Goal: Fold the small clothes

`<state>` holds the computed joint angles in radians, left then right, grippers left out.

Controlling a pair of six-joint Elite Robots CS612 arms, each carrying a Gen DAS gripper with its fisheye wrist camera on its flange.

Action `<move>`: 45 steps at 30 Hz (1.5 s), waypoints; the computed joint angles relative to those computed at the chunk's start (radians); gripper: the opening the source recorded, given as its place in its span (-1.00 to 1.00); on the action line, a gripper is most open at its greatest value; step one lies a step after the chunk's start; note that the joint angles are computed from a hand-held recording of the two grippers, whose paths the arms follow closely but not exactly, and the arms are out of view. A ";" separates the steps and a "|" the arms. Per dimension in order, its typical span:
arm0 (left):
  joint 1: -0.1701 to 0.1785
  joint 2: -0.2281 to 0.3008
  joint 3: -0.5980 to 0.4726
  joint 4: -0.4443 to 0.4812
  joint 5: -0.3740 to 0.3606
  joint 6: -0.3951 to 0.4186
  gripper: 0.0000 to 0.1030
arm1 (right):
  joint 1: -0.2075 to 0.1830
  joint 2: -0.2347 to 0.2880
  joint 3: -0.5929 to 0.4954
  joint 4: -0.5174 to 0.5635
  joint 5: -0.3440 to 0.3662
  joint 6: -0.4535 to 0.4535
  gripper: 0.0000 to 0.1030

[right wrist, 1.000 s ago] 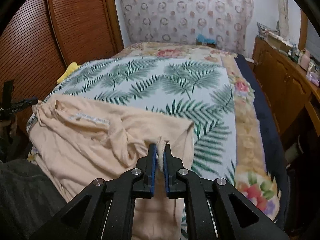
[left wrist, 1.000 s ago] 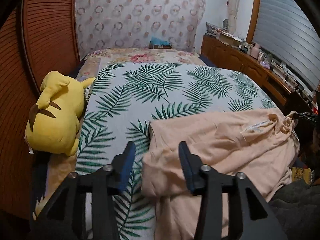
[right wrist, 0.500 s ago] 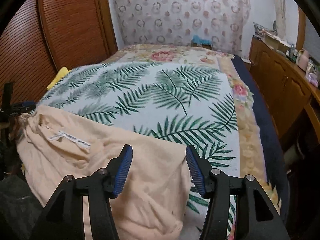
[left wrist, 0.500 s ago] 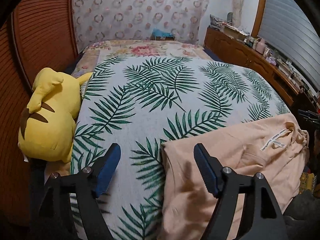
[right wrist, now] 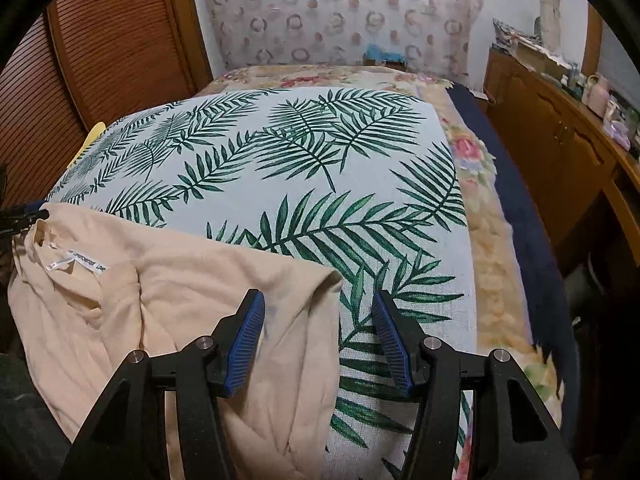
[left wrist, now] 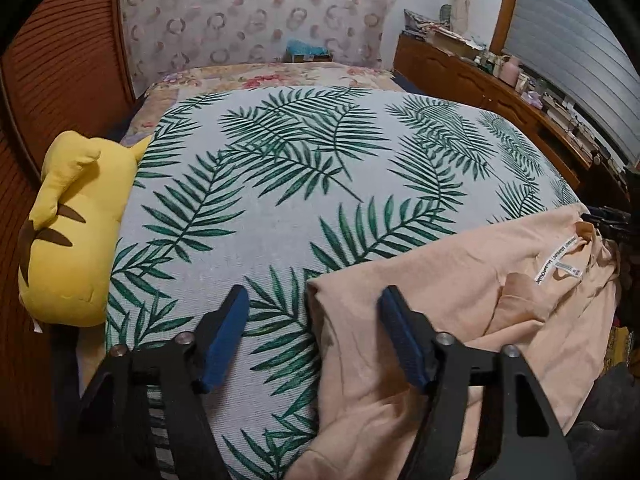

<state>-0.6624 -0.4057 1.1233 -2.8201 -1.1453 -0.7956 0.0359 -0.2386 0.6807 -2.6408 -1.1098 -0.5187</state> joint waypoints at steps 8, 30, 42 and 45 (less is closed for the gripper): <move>-0.003 0.010 -0.020 -0.009 -0.011 0.050 -0.38 | 0.007 0.000 0.000 0.014 0.011 -0.062 0.13; -0.089 -0.119 0.134 -0.345 0.271 0.193 -0.84 | -0.047 -0.229 0.373 -0.434 0.278 -0.048 -0.79; -0.153 -0.195 0.175 -0.568 0.559 0.451 -0.84 | -0.092 -0.363 0.537 -0.642 0.437 -0.015 -0.79; -0.156 -0.206 0.179 -0.614 0.585 0.500 -0.84 | -0.104 -0.378 0.554 -0.695 0.475 0.019 -0.80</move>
